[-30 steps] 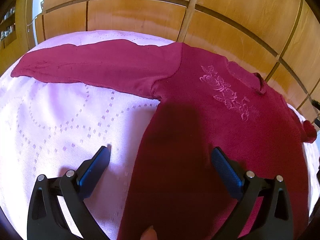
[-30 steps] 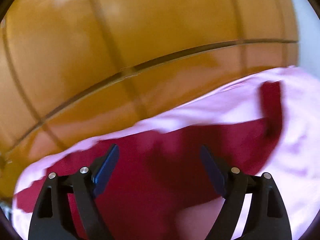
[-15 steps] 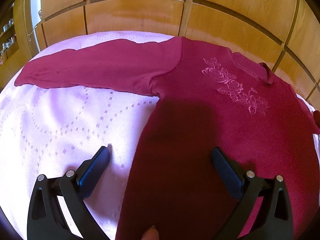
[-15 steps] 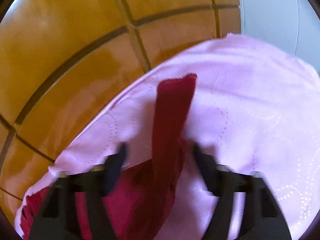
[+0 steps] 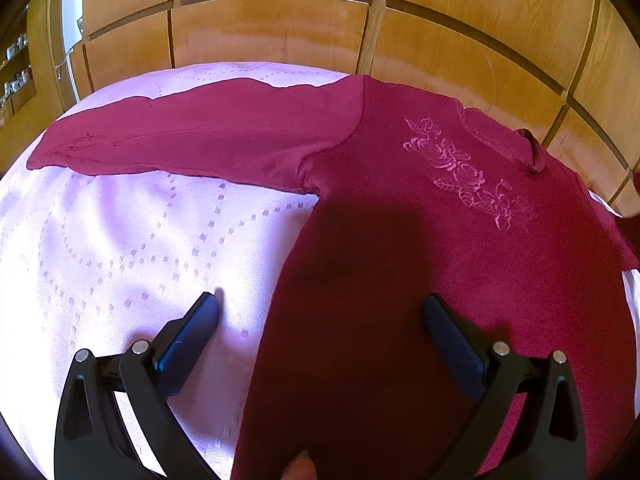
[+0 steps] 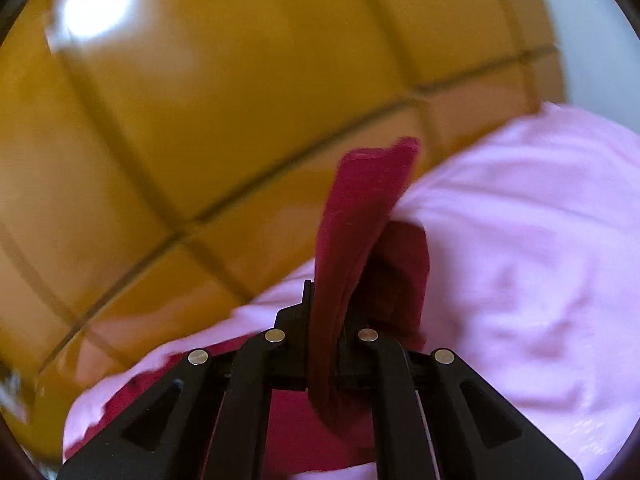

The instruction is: Fold small clothes

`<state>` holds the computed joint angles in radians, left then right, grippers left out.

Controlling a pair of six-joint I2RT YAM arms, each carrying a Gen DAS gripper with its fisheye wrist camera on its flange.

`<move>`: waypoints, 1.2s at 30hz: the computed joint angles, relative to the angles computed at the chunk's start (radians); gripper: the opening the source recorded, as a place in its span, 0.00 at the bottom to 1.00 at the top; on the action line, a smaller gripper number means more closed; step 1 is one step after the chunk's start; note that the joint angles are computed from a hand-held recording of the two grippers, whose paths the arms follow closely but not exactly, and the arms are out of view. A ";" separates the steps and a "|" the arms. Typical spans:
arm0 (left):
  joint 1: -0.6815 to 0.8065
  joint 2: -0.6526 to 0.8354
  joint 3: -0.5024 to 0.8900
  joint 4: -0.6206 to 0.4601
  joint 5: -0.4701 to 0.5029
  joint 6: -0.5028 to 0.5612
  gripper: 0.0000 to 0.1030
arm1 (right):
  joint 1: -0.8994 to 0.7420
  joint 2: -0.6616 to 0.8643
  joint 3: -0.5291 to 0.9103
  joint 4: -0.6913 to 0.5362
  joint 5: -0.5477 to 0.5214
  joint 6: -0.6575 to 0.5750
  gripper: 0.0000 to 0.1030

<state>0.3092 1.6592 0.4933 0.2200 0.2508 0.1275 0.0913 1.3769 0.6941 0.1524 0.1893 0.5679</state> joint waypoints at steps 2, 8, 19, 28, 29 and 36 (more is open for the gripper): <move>0.005 0.002 0.002 -0.001 0.007 0.001 0.98 | 0.101 0.020 0.027 0.009 0.034 -0.016 0.05; 0.015 0.008 0.006 0.000 0.025 0.002 0.98 | 0.415 0.227 0.165 0.065 0.115 -0.085 0.05; 0.016 0.011 0.008 0.001 0.027 0.002 0.98 | 0.570 0.530 0.265 0.010 0.015 -0.006 0.47; -0.028 -0.072 0.084 -0.251 0.007 0.051 0.98 | 0.568 0.155 -0.250 0.316 0.219 0.138 0.54; -0.024 -0.097 0.084 -0.265 0.032 0.046 0.98 | 0.545 0.131 -0.302 0.357 0.213 0.175 0.54; -0.096 -0.094 0.215 -0.287 0.157 -0.102 0.98 | 0.323 0.393 -0.528 0.959 -0.015 0.423 0.54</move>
